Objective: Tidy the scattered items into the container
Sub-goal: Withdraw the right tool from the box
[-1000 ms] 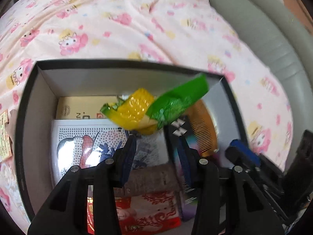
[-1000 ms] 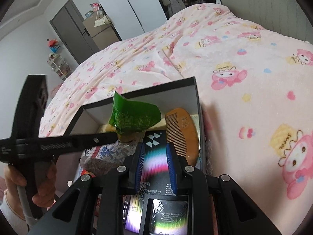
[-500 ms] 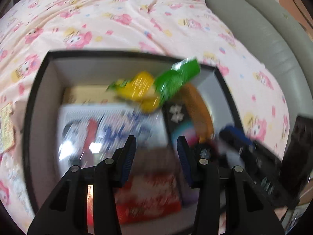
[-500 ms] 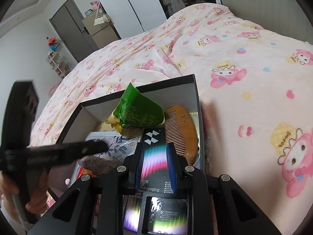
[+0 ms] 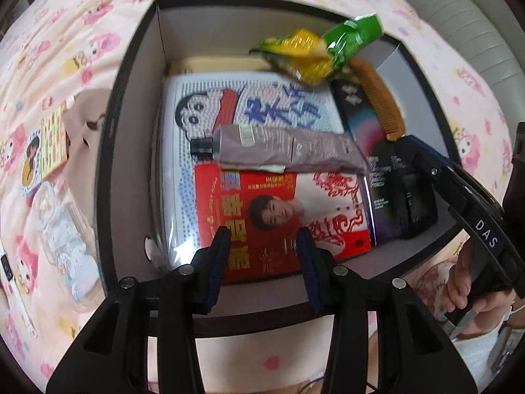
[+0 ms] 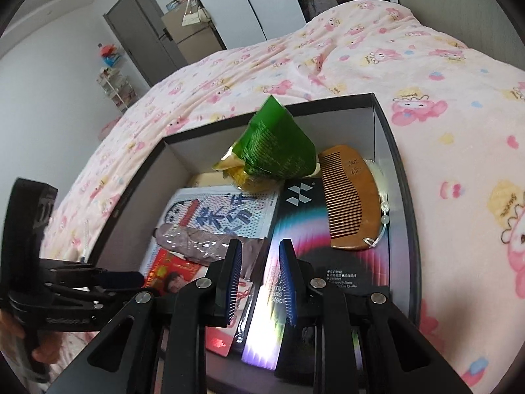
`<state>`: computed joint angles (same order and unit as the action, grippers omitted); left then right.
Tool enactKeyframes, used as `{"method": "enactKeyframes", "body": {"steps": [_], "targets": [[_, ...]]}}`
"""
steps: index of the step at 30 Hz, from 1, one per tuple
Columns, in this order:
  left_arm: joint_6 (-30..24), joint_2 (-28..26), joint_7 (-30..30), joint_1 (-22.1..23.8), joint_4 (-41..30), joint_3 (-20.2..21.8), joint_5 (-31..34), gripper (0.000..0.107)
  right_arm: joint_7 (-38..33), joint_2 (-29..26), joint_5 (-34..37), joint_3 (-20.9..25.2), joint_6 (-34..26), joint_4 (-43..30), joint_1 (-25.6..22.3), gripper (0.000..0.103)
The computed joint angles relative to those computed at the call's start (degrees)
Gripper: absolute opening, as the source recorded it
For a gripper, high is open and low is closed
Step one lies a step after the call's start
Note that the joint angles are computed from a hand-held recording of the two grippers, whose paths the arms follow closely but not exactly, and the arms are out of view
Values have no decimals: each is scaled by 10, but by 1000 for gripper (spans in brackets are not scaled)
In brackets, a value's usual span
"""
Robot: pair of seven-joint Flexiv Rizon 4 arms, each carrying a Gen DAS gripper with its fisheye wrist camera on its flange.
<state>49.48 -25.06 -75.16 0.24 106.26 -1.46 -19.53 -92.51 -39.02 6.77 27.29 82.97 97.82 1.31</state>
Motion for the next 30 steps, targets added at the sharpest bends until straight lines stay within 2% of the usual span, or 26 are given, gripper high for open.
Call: {"method": "enactKeyframes", "body": {"steps": [2, 7, 9, 11, 17, 19, 22, 24, 25, 27, 28, 30], "targets": [[-26, -6, -4, 1, -10, -1, 1, 42, -9, -6, -3, 5, -2, -6, -3, 20], [-76, -11, 25, 17, -10, -19, -46, 42, -32, -32, -6, 16, -31, -41, -13, 20], [-73, -10, 21, 14, -9, -18, -54, 41, -45, -40, 2, 23, -47, -59, -19, 20], [-73, -10, 25, 15, -6, -22, -71, 36, -63, -48, 15, 34, -51, -72, -27, 20], [-52, -9, 30, 8, 8, -30, -106, 35, -97, -56, 39, 23, -80, -102, -18, 20], [-16, -3, 54, 7, 26, -36, -122, 35, -98, -52, 47, 11, -80, -102, -8, 20], [57, 13, 75, -5, 60, -39, -133, 38, -57, -23, 37, -53, -44, -63, 40, 20], [133, 27, 71, -21, 87, -35, -127, 39, -22, -1, 27, -80, -31, -35, 60, 26], [179, 37, 74, -24, 106, -42, -139, 44, -5, 10, 21, -90, -23, -21, 68, 31], [230, 56, 104, -12, 135, -74, -189, 46, 34, 39, 7, -125, 21, 22, 96, 38], [249, 62, 115, -10, 139, -78, -199, 46, 59, 56, 0, -151, 45, 47, 118, 44], [293, 80, 118, -23, 156, -72, -188, 47, 105, 89, -14, -204, 80, 95, 164, 47]]}}
